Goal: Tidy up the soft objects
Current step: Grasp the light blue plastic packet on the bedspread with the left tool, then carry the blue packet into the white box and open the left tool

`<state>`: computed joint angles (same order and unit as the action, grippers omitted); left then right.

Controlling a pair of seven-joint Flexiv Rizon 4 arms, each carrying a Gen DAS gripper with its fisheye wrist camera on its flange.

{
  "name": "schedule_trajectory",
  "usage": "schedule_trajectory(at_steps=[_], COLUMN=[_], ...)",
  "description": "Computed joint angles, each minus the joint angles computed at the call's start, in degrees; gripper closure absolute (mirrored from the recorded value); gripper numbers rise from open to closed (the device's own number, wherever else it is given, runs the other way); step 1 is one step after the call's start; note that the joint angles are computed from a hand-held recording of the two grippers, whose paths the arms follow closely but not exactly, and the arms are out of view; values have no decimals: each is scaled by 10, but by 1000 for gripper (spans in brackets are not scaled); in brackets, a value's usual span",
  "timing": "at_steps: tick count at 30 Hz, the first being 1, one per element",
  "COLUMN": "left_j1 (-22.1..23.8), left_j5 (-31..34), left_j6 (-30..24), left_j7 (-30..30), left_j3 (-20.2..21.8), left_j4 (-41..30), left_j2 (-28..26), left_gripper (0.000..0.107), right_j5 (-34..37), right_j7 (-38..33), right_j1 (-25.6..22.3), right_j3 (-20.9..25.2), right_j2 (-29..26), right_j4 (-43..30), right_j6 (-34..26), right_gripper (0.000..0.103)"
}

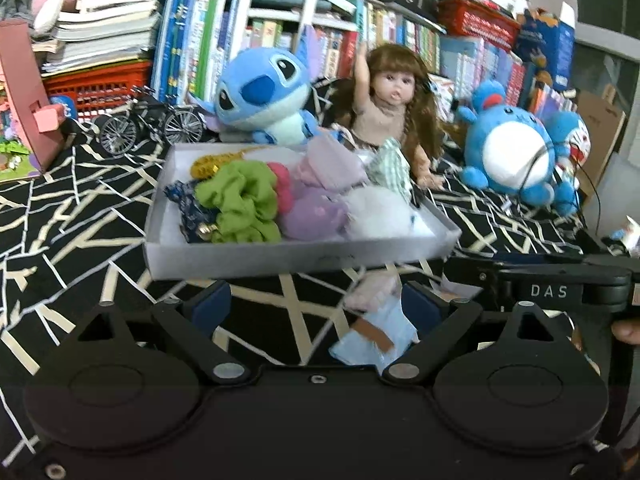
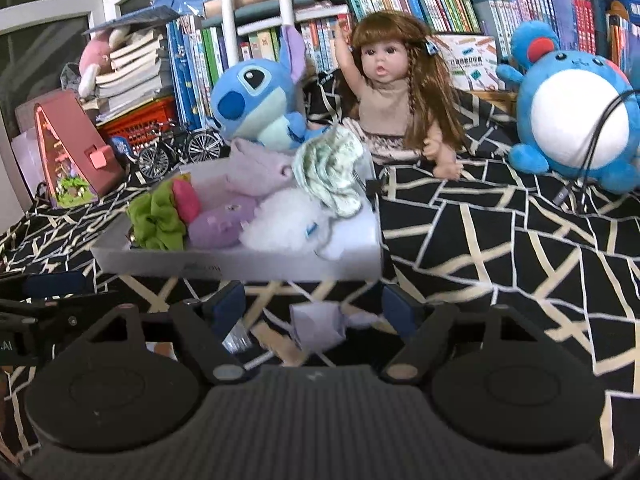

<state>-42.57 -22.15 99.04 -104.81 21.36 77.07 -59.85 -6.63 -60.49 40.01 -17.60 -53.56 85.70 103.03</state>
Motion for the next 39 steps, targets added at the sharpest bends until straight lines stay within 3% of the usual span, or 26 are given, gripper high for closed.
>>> schedule_trajectory(at_steps=[4, 10, 15, 20, 23, 30, 31, 33, 39], left_j1=[11, 36, 39, 45, 48, 50, 50, 49, 49], left_j5=[12, 34, 42, 52, 62, 80, 82, 87, 109], left_j6=[-2, -6, -18, -34, -40, -52, -54, -68, -57], left_j7=[8, 30, 36, 33, 29, 20, 18, 15, 7], left_j3=[-25, -75, -83, -90, -94, -93, -93, -89, -90], left_j4=[-2, -12, -24, -33, -38, -53, -55, -61, -54], left_j2=[0, 0, -5, -8, -9, -14, -15, -16, -9], left_gripper=[17, 31, 42, 54, 55, 57, 67, 70, 74], right_j5=[4, 2, 7, 17, 20, 9, 7, 2, 3], right_j7=[-1, -12, -22, -23, -18, -4, -2, 2, 13], right_j1=[4, 0, 7, 13, 11, 7, 6, 3, 17], right_j3=[-5, 2, -2, -8, -7, -2, -1, 2, -18], right_j2=[2, 6, 6, 6, 5, 2, 1, 1, 2], right_j4=[12, 22, 27, 26, 22, 12, 11, 8, 13], right_j6=[2, 8, 14, 11, 6, -9, -10, -14, -9], right_gripper=[19, 19, 20, 38, 46, 53, 58, 70, 72])
